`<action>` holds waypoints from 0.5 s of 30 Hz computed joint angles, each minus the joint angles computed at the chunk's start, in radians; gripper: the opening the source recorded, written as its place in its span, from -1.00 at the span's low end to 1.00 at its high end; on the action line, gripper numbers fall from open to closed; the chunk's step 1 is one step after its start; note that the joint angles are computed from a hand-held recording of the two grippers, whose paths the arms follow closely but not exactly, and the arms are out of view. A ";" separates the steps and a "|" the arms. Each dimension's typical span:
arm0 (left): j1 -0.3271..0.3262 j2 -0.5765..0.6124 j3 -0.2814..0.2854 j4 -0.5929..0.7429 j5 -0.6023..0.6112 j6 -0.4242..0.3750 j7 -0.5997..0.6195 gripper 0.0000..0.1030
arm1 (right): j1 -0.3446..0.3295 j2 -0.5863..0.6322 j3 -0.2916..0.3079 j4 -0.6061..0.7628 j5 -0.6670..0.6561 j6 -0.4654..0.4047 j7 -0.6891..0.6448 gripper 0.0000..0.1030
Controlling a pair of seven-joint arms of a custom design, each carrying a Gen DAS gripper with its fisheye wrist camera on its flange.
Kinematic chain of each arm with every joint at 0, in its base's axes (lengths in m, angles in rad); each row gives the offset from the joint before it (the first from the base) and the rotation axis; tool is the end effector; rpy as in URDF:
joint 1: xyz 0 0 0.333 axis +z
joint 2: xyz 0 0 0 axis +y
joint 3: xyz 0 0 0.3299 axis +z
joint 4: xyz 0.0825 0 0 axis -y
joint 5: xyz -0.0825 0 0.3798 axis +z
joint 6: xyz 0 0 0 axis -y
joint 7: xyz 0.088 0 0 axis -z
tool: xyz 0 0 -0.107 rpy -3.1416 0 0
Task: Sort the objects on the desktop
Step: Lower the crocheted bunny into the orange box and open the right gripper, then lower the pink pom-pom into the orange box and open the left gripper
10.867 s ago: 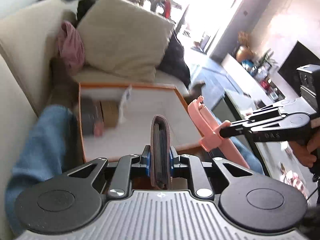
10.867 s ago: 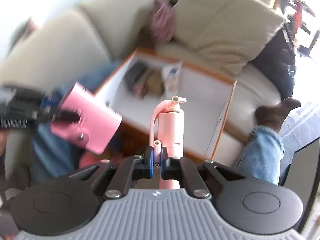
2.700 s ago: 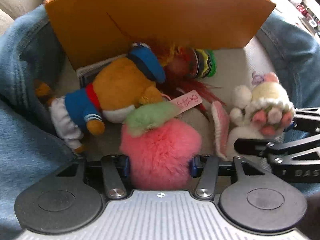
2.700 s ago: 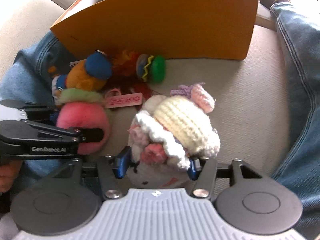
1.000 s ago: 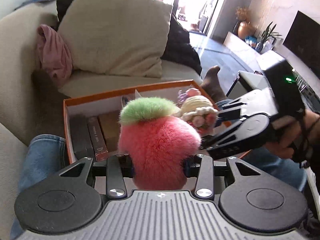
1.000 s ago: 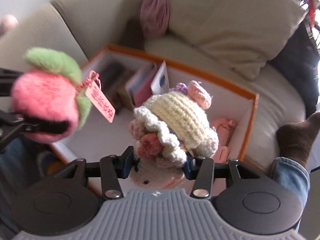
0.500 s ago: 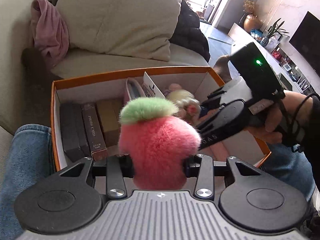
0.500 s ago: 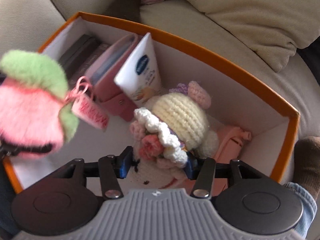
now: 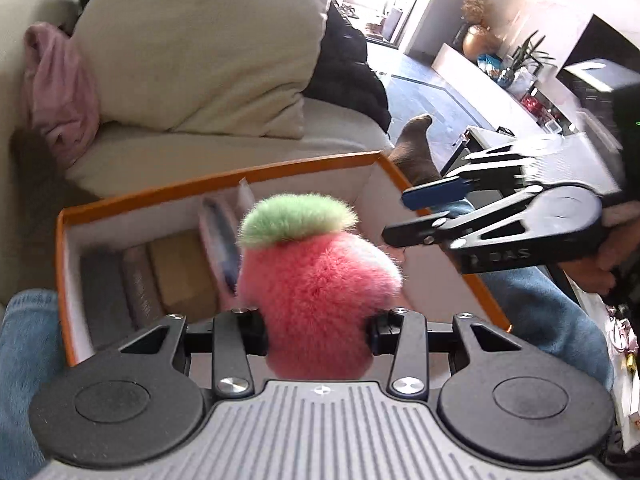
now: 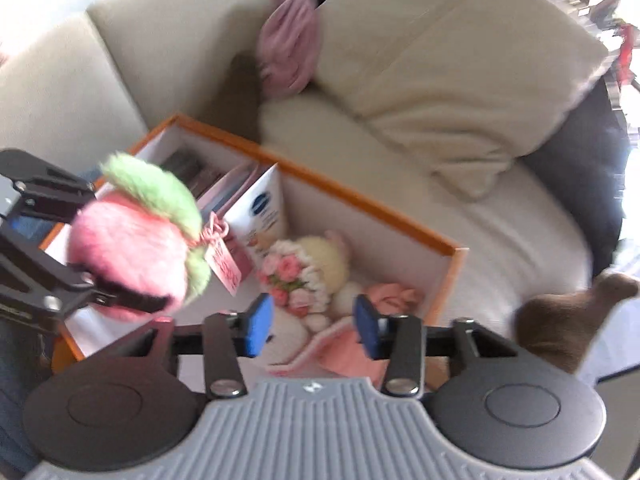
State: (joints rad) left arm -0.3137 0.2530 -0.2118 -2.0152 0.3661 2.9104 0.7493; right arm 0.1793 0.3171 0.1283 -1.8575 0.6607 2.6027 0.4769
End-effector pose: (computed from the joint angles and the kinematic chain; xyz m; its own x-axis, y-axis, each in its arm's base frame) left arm 0.5454 -0.3315 0.4195 -0.0899 -0.9603 0.2642 -0.8287 -0.0750 -0.5546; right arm 0.6374 0.1816 0.4097 0.7784 -0.6272 -0.0269 -0.5186 -0.6182 -0.5906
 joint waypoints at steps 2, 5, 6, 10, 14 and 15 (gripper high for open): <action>0.019 0.045 -0.031 0.063 -0.045 -0.018 0.056 -0.09 | -0.008 -0.023 0.009 -0.023 0.046 0.057 -0.013 -0.15; -0.009 0.127 -0.016 0.188 -0.035 -0.072 0.085 -0.09 | -0.014 -0.020 0.012 -0.032 0.084 0.129 -0.024 -0.15; -0.020 0.158 -0.009 0.234 -0.028 -0.100 0.092 -0.09 | -0.014 -0.015 0.013 -0.034 0.089 0.147 -0.027 -0.15; -0.051 0.268 0.007 0.398 -0.016 -0.195 0.126 -0.08 | 0.000 0.017 -0.001 -0.042 0.061 0.227 0.019 -0.34; -0.056 0.331 0.013 0.473 -0.032 -0.204 0.128 -0.03 | -0.038 0.042 0.018 -0.030 0.069 0.208 0.040 -0.32; -0.054 0.339 0.012 0.479 -0.040 -0.197 0.128 0.00 | -0.039 0.041 0.019 -0.035 0.066 0.214 0.041 -0.32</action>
